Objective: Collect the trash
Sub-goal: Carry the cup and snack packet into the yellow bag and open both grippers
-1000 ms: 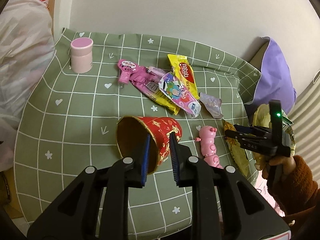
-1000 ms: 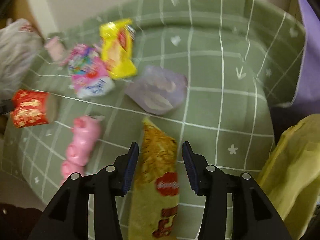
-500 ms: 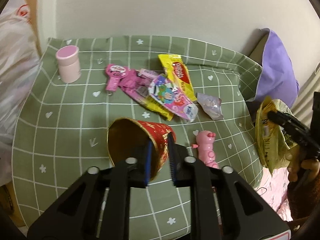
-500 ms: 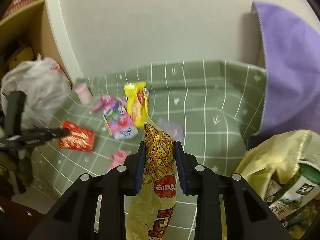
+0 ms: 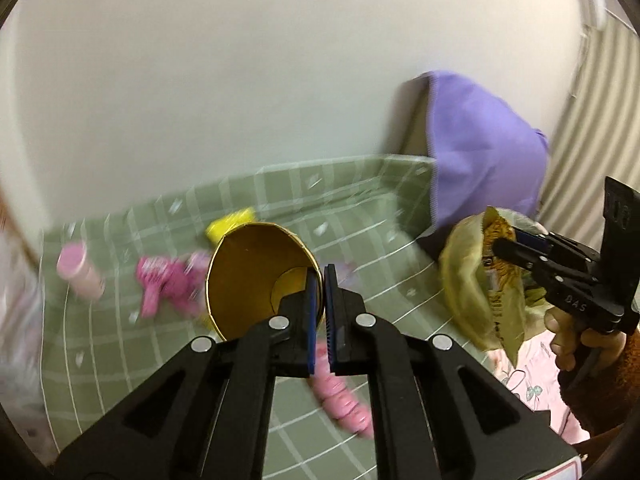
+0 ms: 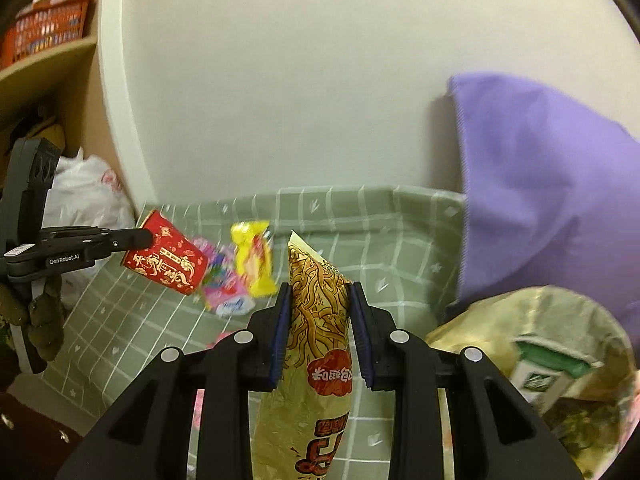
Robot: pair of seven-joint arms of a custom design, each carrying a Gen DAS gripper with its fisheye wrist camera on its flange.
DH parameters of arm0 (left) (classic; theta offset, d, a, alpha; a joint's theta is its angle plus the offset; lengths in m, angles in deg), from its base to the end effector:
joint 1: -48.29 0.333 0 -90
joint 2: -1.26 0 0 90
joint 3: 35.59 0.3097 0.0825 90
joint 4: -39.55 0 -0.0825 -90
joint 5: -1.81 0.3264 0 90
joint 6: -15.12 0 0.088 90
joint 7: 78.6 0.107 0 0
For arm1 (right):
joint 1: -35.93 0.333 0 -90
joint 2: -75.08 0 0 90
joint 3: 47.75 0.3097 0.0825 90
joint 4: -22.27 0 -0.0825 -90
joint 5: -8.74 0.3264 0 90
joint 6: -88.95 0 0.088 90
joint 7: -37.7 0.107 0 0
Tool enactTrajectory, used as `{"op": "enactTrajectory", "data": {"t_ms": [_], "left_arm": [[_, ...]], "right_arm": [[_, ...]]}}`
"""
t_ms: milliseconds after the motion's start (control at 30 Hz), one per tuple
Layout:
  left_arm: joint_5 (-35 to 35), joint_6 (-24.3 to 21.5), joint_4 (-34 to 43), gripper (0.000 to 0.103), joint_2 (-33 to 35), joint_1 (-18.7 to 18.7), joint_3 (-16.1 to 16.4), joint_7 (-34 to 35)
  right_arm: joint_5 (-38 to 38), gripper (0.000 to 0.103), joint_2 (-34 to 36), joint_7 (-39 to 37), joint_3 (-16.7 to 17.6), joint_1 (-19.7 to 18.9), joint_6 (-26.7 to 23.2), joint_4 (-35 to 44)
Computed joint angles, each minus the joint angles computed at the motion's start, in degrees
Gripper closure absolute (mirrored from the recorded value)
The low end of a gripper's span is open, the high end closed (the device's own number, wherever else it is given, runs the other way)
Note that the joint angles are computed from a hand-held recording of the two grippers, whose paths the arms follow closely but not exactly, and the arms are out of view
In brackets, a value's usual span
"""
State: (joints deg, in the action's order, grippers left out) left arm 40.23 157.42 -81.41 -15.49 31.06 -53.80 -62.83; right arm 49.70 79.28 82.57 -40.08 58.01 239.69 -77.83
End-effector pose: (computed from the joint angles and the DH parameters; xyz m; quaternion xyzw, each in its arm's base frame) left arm 0.3666 -0.2881 0.6146 -0.7138 0.5530 -0.3411 0.2614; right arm 0.5114 0.2703 0.6196 -0.8236 0.3262 -0.1224 0.4475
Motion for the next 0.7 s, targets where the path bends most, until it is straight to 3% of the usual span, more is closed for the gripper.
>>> {"op": "enactTrajectory", "data": {"t_ms": [200,400,700], "left_arm": [[4.37,2.12,11.96,0.099,8.41,-0.69,-1.23,5.52],[6.05,3.64,24.94,0.099,18.87,-4.4,-1.22,11.79],[-1.34,5.57,42.82,0.099,33.97,-10.55,0.78,25.43]], "right_arm": [[2.29,0.075,-3.15,-1.73,-1.29,-1.54,5.08,-0.87],[1.84,0.075,-5.95,-1.08,-2.73,-3.25,9.59,-2.33],[3.05,0.075,-8.44,-1.44,-5.15,-6.07,13.97,-5.27]]}}
